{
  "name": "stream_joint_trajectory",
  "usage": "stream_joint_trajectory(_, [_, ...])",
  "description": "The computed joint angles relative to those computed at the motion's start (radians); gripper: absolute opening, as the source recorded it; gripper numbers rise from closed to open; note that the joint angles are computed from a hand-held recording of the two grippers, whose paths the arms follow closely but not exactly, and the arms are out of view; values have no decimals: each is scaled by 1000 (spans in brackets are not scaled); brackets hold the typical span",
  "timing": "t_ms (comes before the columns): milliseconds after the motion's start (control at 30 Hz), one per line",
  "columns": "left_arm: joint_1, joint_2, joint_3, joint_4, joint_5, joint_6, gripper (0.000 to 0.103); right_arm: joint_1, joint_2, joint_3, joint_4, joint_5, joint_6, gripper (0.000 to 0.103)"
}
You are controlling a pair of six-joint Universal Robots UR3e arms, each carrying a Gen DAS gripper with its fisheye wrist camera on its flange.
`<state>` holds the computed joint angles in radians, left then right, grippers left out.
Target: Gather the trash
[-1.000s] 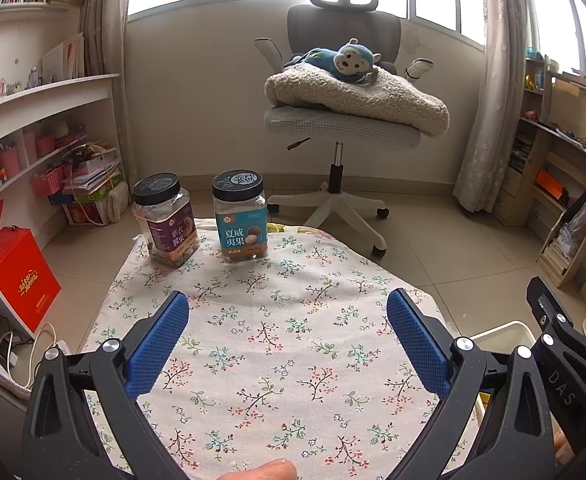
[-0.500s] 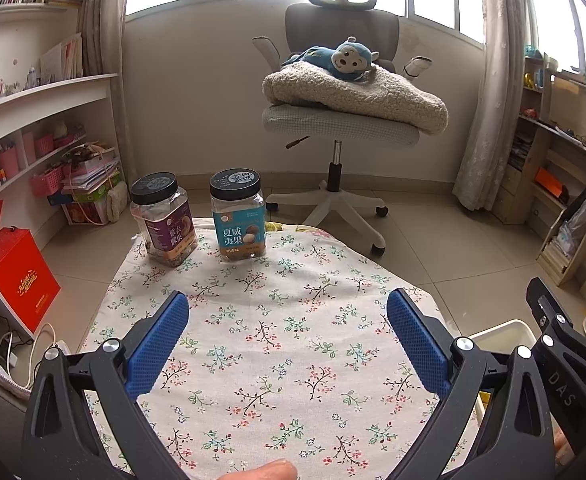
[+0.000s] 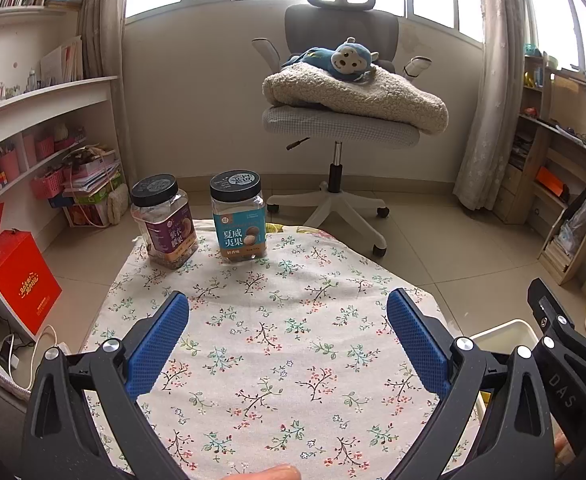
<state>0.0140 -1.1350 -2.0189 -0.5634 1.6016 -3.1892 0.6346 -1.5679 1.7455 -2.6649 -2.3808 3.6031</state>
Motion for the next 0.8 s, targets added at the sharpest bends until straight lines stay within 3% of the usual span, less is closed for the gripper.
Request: stream_joint_trajectory(800, [-6,0,0,-2,8,1,97,-8,-12,28,-14,13,-3,96])
